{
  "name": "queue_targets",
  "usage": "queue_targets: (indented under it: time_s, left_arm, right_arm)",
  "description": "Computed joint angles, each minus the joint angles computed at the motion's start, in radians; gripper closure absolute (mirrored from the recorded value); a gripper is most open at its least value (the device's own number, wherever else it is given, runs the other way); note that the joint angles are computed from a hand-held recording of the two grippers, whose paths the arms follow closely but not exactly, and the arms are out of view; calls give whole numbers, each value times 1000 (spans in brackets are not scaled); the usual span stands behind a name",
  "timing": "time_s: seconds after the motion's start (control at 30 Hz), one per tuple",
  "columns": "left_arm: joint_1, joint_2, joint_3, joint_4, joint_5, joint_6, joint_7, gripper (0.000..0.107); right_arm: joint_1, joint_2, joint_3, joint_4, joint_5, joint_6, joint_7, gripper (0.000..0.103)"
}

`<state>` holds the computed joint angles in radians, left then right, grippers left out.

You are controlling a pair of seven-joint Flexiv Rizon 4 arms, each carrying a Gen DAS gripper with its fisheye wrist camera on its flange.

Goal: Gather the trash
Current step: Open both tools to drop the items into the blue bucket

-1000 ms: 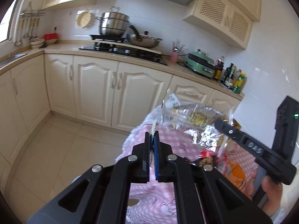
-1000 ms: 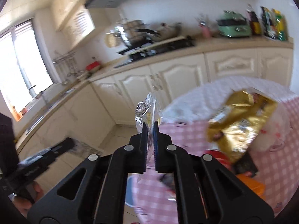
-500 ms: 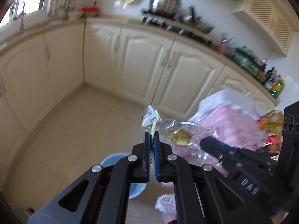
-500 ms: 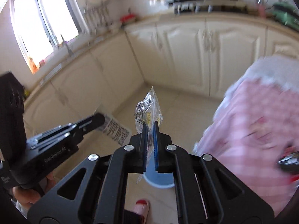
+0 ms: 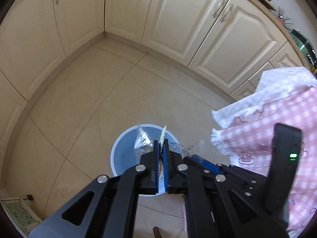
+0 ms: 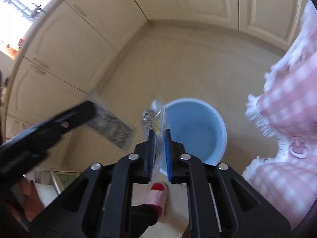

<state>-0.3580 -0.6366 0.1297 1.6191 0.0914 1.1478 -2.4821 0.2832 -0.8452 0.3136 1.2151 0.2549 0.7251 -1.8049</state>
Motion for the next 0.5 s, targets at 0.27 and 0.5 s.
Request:
queue_targets:
  time_s: [0.27, 0.5]
  left_arm:
    - [26, -63, -37, -22, -48, 2, 46, 103]
    - [8, -71, -25, -32, -66, -18, 49, 102]
  right_arm:
    - [42, 17, -47, 79, -86, 133, 11, 49]
    - [50, 81, -61, 185, -175, 260, 38, 43]
